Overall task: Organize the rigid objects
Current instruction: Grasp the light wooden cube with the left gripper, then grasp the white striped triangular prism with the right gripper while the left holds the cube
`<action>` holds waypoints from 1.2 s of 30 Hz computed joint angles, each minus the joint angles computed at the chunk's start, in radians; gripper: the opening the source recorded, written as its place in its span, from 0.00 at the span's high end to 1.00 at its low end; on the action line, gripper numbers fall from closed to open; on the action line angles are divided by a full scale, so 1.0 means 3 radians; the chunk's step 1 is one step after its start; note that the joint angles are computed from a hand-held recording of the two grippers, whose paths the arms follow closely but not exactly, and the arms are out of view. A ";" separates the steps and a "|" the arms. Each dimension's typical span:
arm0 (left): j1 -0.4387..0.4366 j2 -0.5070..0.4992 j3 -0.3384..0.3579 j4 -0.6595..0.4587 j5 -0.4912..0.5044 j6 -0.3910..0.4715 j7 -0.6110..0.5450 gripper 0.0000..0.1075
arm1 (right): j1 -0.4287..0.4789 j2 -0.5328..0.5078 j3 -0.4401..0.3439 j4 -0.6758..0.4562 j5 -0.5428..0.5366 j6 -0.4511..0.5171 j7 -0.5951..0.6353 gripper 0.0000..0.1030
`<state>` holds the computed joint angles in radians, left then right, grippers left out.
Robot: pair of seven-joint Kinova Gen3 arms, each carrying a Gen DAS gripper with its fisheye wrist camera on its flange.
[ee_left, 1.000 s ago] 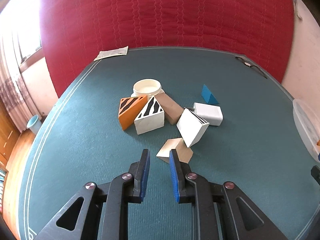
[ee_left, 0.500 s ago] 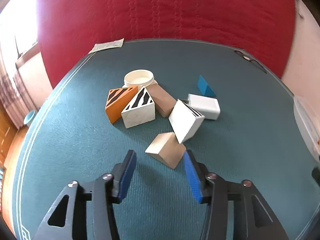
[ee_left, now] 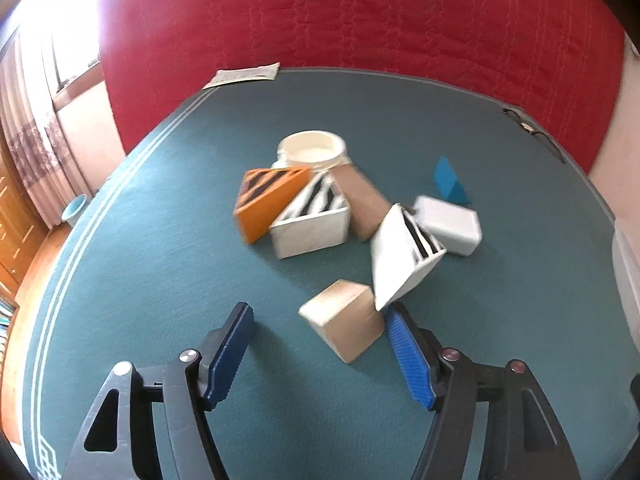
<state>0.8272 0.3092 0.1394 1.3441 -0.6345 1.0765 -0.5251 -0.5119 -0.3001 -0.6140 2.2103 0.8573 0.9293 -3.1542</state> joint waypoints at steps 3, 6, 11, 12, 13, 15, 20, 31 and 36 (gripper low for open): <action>-0.0024 -0.0112 -0.0011 0.0163 -0.0030 -0.0015 0.0055 0.32 | -0.0004 0.0002 0.0004 -0.0002 -0.0001 0.0002 0.0002 0.31; -0.0081 -0.0199 0.0023 0.0294 -0.0058 -0.0039 0.0089 0.32 | -0.0010 0.0024 -0.0011 -0.0014 0.0012 0.0035 -0.0009 0.31; -0.0190 -0.0229 0.0103 0.0340 -0.0038 -0.0142 -0.0016 0.32 | -0.0064 0.0104 -0.0012 -0.0057 0.0059 0.0125 -0.0049 0.31; -0.0211 -0.0222 0.0119 0.0333 -0.0022 -0.0173 -0.0095 0.32 | -0.0083 0.0120 -0.0004 -0.0066 0.0069 0.0146 -0.0055 0.31; -0.0208 -0.0206 0.0124 0.0316 -0.0034 -0.0178 -0.0147 0.32 | -0.0102 0.0138 0.0006 -0.0077 0.0082 0.0168 -0.0061 0.31; -0.0199 -0.0190 0.0125 0.0301 -0.0058 -0.0213 -0.0242 0.33 | -0.0147 0.0162 0.0028 -0.0089 0.0095 0.0209 -0.0080 0.31; -0.0282 -0.0206 0.0134 0.0324 0.0075 -0.0428 -0.0549 0.67 | -0.0240 0.0175 0.0128 -0.0114 0.0072 0.0231 -0.0083 0.31; -0.0265 -0.0343 0.0099 0.0491 0.0040 -0.0559 -0.0560 0.68 | -0.0164 0.0168 0.0545 -0.0313 -0.0440 -0.0515 0.0541 0.31; -0.0324 -0.0516 0.0142 0.0674 -0.0071 -0.0600 -0.0372 0.68 | -0.0098 0.0425 0.0637 -0.0571 -0.0759 -0.0879 0.1037 0.31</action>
<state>0.7301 0.1545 0.1821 1.5464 -0.6559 0.8964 -0.6366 -0.5415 -0.1727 -0.4228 2.0389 0.6297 0.6655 -2.8431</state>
